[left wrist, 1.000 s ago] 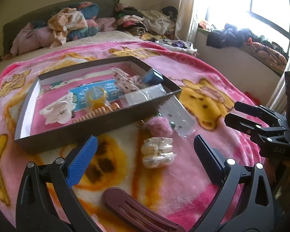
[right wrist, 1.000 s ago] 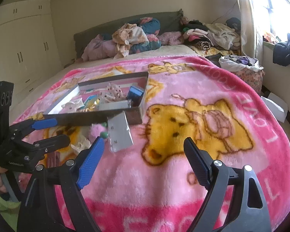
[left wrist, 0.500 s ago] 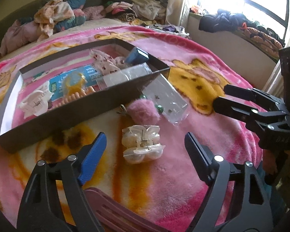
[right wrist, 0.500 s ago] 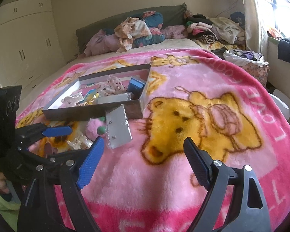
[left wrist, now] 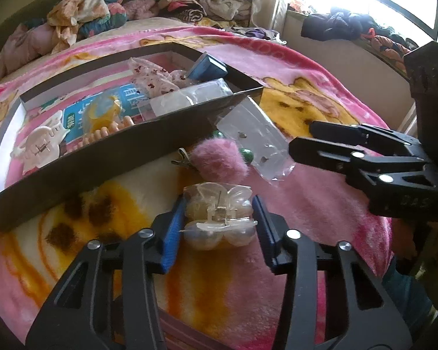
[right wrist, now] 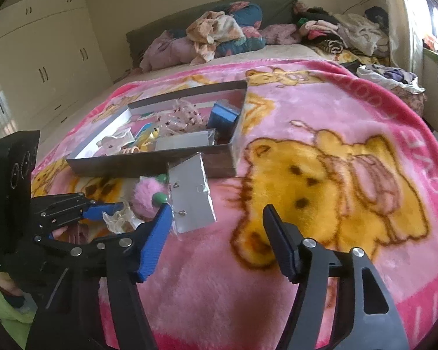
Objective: Organize jewelry
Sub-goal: 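Grasp the translucent claw clip with the left tool while the right tool grasps the silver earring card, then carry the claw clip and silver earring card into the grey box and open both tools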
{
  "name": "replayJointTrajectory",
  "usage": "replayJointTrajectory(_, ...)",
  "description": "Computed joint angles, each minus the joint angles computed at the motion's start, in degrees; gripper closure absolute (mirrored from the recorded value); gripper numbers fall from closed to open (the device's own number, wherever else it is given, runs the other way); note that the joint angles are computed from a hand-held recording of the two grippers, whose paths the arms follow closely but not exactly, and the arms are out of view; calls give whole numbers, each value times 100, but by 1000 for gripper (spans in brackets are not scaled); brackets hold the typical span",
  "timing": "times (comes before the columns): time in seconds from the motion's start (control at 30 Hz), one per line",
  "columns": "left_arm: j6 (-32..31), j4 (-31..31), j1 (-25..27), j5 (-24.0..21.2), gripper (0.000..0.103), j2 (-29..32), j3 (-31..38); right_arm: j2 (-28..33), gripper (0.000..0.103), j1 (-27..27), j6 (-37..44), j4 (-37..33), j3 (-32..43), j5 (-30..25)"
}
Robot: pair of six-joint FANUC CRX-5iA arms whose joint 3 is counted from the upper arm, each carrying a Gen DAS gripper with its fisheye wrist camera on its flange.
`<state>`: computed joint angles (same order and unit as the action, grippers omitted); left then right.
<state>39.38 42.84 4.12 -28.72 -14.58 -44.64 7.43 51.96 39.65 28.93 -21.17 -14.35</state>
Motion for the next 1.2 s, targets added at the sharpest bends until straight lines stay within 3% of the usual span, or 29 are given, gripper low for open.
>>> replayJointTrajectory(0.1,-68,34,-1,-4,67,-14,-17,181,49,28,1045,-1092,458,-266)
replayJointTrajectory(0.27,-205,181,66,-89,67,-20,-35,406,54,-44,2226,-2342,1055,-586)
replayJointTrajectory(0.33,-248,245,76,-96,67,-28,-54,484,65,-121,2876,-3025,1356,-802)
replayJointTrajectory(0.47,-281,266,108,-129,67,-49,-60,436,75,-90,3057,-3117,1334,-769)
replayJointTrajectory(0.7,-283,360,85,-120,67,-123,-93,158,84,76,1850,-1971,637,-232)
replayJointTrajectory(0.8,-324,426,96,-130,67,-173,-116,17,94,97,1203,-1374,316,-40)
replayJointTrajectory(1.13,-388,608,135,-62,67,-365,-191,-375,94,-67,-1128,867,-634,645)
replayJointTrajectory(1.2,-412,652,153,-53,67,-393,-205,-425,94,-75,-1260,1029,-683,686)
